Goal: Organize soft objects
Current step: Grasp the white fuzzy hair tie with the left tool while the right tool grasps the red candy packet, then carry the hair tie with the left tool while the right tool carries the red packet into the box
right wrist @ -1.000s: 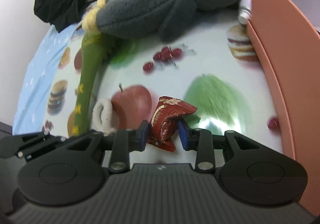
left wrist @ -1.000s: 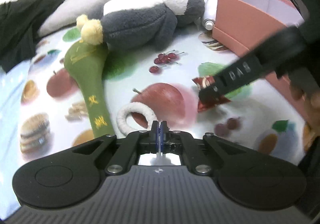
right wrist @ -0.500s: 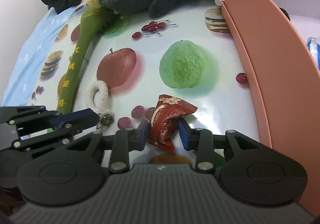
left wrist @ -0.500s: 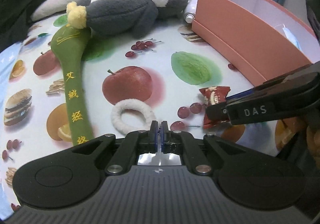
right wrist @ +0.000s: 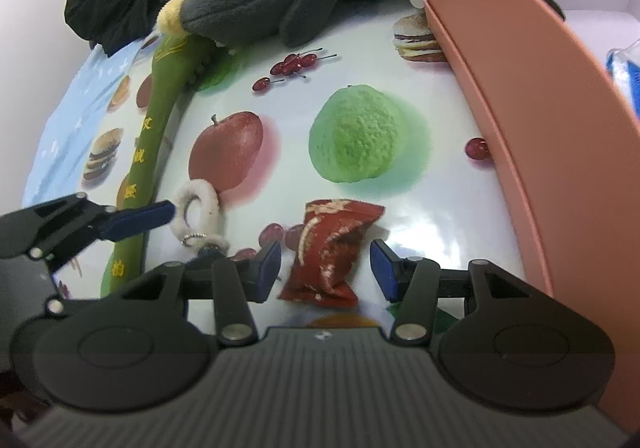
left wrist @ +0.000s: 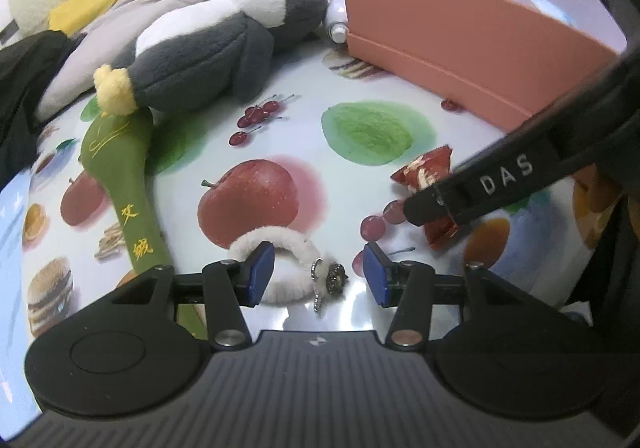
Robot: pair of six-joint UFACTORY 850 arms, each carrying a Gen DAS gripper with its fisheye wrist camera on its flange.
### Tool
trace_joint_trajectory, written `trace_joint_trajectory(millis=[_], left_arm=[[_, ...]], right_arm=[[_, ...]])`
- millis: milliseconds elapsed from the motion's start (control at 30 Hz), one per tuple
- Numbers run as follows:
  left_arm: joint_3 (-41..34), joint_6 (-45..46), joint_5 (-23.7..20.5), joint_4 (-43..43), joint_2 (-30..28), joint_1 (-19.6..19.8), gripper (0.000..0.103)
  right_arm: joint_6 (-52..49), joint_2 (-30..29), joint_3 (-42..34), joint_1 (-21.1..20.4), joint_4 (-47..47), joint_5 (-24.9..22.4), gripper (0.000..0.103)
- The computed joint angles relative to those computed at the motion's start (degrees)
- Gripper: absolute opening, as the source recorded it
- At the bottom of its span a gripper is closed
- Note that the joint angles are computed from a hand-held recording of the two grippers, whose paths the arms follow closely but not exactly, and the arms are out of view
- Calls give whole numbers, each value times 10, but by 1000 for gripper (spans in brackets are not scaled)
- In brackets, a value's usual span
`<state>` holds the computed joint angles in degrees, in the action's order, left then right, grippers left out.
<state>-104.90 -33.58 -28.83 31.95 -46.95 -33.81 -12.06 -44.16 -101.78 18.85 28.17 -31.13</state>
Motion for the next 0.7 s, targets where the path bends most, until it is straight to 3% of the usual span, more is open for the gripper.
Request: trace_joint_trajectory(millis=[133,300,567,700], left_arm=[[-8,-3,-8,-12,-11,2,55],[4,-29,5,-10,-8,5,53],[3,-67,15,-48,-9,11,30],[-5,-119,-2,-35,-12,8,28]], right_arm=[[25,-15,-28,6,-40,-12,50],[40,-19,-36,7,-74,-21,36],[61,5,-4,3,-93,-10,35],[69,20,16,2,-97,1,35]])
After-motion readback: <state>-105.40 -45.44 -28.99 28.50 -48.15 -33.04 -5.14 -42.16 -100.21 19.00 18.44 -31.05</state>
